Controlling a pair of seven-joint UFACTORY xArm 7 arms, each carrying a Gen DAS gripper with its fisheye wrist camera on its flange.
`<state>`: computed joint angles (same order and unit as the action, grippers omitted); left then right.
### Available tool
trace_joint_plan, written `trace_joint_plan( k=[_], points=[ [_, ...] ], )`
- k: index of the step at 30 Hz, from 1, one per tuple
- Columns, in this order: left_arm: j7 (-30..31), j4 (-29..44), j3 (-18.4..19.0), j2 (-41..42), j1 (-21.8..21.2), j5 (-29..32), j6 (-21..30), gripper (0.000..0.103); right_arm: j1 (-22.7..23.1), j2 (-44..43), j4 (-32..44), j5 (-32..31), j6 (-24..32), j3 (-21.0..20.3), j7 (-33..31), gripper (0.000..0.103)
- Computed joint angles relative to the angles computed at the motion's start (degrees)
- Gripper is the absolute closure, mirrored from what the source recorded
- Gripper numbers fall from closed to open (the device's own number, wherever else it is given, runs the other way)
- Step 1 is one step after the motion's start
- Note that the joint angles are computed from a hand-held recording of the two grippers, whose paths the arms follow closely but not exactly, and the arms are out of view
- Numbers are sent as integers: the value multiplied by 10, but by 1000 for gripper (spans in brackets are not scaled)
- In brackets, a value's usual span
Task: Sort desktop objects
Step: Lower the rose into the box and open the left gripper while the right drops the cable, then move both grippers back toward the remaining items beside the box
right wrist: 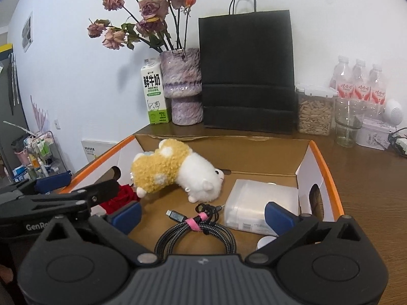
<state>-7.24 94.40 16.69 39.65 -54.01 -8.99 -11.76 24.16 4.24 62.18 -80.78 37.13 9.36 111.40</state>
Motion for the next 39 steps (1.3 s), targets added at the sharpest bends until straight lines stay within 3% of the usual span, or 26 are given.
trace_joint_plan(
  k=[10, 22, 39],
  points=[
    [13, -16, -1, -4, -5, -20, -26, 0, 4, -5, -3, -3, 16, 3, 2, 0],
    [99, -62, 44, -27, -68, -131, -83, 0, 18, -29, -12, -36, 75, 25, 15, 0],
    [236, -209, -57, -146, -39, -208, -154, 0, 47, -93, -63, 17, 138, 77, -8, 0]
  ],
)
